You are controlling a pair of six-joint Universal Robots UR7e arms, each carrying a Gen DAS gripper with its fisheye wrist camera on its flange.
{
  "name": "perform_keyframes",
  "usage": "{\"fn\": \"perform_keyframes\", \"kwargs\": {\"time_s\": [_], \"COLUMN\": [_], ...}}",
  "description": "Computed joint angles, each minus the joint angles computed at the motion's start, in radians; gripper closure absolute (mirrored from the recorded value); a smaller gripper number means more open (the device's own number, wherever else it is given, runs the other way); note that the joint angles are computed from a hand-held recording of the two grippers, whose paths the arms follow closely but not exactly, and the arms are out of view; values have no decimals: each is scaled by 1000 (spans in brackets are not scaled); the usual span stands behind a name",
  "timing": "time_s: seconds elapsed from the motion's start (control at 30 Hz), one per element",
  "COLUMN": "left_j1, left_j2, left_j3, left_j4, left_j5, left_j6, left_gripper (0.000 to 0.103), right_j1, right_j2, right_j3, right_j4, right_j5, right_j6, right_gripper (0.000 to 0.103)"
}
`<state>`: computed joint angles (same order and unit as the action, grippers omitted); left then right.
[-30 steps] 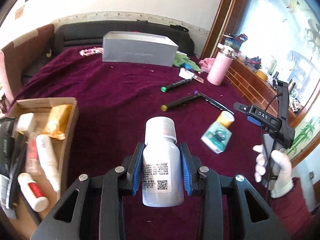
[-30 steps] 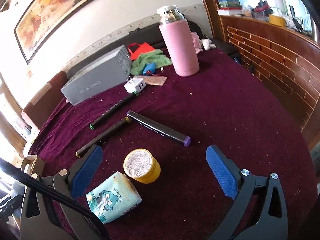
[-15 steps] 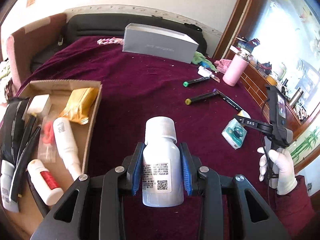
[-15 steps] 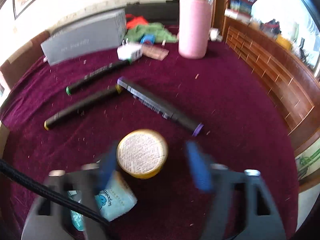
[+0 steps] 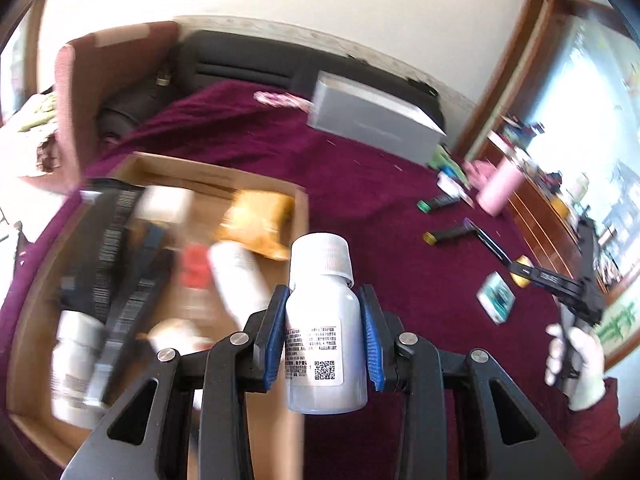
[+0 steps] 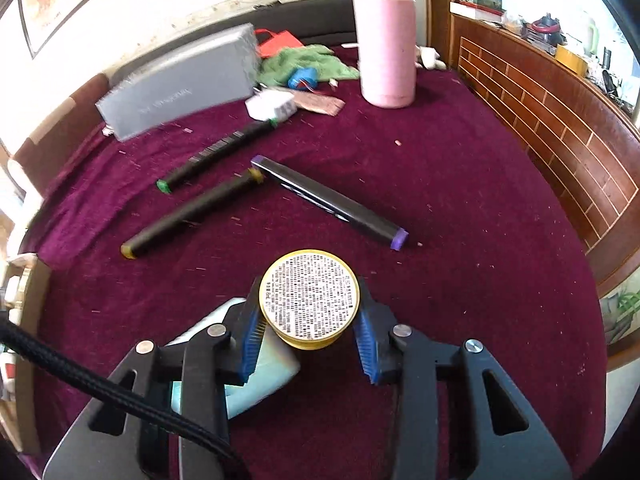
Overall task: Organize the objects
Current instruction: 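Carry the bottle and tin over the cardboard box with both grippers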
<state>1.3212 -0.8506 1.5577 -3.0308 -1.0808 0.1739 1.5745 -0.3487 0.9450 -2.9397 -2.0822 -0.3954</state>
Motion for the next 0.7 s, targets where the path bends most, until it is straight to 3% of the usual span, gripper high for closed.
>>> {"fn": "perform_keyframes", "kwargs": {"time_s": [0.13, 0.33, 0.53, 0.7], "left_j1": [15, 41, 66, 65], "left_j2": [-54, -105, -132, -160], "left_j3": [29, 52, 86, 149], "left_j4": [-46, -55, -5, 35], "left_j5": [77, 134, 84, 52], "left_j6": [21, 36, 7, -6], "left_gripper": [73, 73, 73, 73], "right_j1": [32, 95, 144, 186], "right_j2": [-33, -21, 53, 146], "right_j3": [59, 62, -15, -115], "right_j4": [-2, 106, 281, 399], "right_j5": [71, 189, 318, 357], "right_j6": [-4, -14, 1, -10], "right_gripper": [65, 65, 65, 64]}}
